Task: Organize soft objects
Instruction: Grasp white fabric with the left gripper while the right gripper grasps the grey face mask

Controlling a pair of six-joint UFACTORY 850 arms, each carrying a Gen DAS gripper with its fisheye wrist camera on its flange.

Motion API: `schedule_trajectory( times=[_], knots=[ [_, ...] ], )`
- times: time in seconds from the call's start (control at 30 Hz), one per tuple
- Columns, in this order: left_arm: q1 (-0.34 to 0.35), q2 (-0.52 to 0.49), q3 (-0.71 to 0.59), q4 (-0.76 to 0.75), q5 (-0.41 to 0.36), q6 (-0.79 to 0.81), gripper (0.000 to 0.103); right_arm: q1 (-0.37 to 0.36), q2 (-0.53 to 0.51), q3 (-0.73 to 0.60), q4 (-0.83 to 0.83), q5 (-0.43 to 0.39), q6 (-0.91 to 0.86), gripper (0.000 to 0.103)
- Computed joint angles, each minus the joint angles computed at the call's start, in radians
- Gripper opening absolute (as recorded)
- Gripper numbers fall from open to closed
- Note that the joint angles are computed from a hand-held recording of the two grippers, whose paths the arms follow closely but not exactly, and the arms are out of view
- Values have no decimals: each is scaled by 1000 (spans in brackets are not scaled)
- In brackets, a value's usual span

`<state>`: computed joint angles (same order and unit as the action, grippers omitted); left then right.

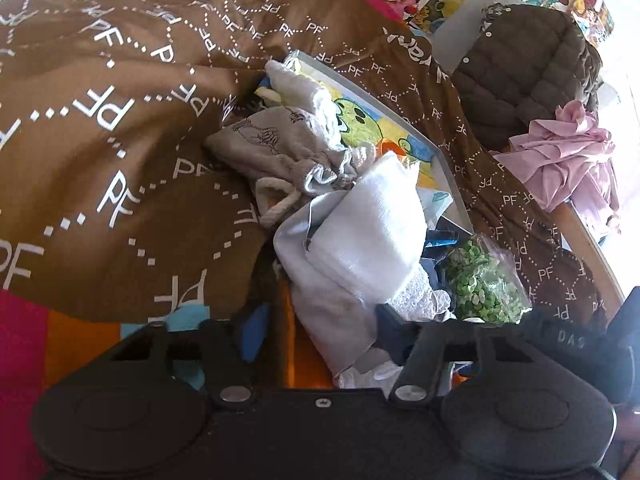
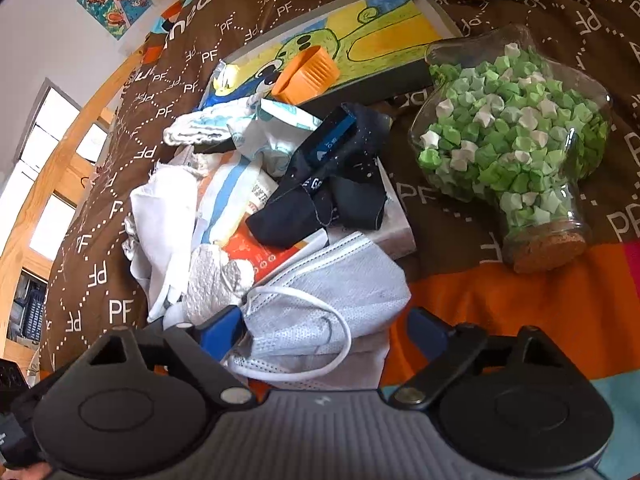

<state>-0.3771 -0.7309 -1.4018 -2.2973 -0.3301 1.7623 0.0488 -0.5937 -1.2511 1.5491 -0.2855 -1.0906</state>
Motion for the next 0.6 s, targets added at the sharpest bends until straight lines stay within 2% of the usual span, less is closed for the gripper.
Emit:
schedule_trajectory(
  times=[0.33, 0.47, 0.6],
  knots=[
    [7, 1, 7, 12, -8, -67, 16, -6, -1, 9, 99, -27, -97, 71],
    [6, 4, 13, -8, -15, -51, 12, -1, 4, 15, 133, -21, -141, 67],
    [2, 13, 24, -53, -22, 7, 8, 0, 15, 29, 200, -7, -201, 60]
  ],
)
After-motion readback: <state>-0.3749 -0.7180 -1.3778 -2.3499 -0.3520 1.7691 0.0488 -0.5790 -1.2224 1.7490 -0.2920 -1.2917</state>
